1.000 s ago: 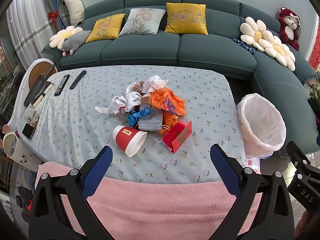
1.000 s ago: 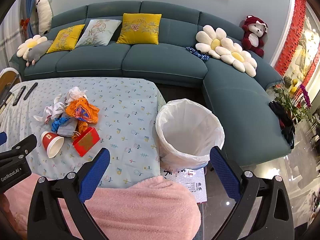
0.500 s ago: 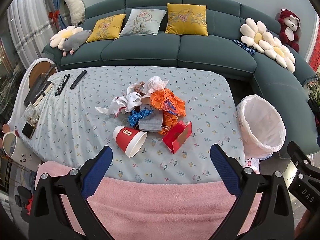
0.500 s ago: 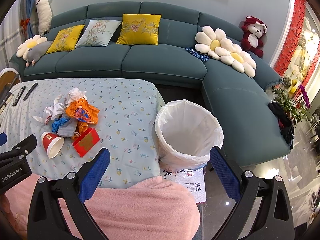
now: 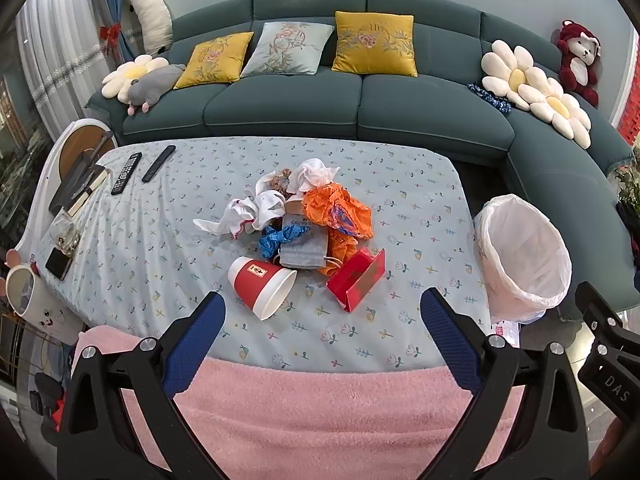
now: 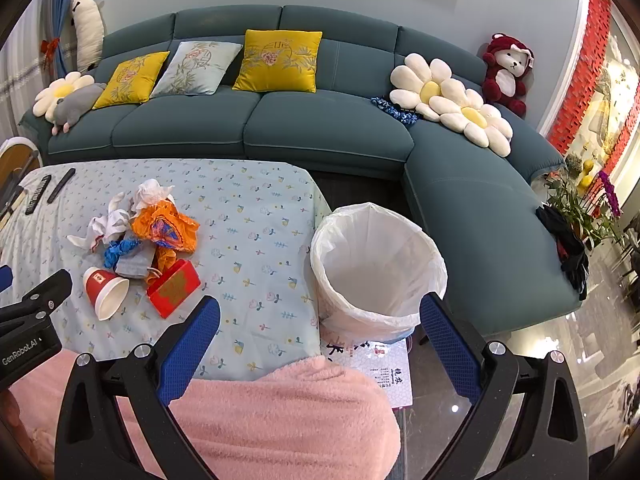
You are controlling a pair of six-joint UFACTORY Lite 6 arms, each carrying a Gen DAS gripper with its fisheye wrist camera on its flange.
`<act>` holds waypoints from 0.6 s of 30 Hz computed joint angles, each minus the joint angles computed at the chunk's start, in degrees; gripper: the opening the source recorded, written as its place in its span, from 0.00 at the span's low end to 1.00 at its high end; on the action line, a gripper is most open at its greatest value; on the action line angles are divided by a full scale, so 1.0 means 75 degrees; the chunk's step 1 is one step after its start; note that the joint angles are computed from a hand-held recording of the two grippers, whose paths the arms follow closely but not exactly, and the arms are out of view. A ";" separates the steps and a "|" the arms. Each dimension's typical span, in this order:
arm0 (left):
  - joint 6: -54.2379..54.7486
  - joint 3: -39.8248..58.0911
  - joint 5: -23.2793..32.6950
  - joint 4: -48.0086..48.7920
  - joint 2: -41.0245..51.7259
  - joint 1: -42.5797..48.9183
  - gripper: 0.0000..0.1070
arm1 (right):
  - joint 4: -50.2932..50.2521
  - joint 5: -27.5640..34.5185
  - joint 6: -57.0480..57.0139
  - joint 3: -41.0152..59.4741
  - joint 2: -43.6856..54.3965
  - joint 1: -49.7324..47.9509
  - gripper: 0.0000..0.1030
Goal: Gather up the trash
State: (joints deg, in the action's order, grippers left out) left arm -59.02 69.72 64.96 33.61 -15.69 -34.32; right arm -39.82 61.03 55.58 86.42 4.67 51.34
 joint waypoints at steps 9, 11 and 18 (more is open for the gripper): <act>0.0092 0.0045 -0.0010 -0.0034 -0.0015 0.0072 0.87 | 0.0005 -0.0017 -0.0021 0.0072 0.0062 -0.0030 0.93; 0.0117 0.0060 -0.0024 -0.0044 -0.0005 0.0101 0.87 | 0.0002 0.0011 -0.0109 0.0206 0.0141 -0.0066 0.93; 0.0130 0.0168 -0.0065 0.0015 0.0105 0.0128 0.87 | 0.0003 -0.0001 -0.0098 0.0208 0.0147 -0.0062 0.93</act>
State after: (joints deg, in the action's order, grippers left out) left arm -58.05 70.98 64.48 33.73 -14.90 -33.36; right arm -39.80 61.03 54.84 87.98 5.77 50.87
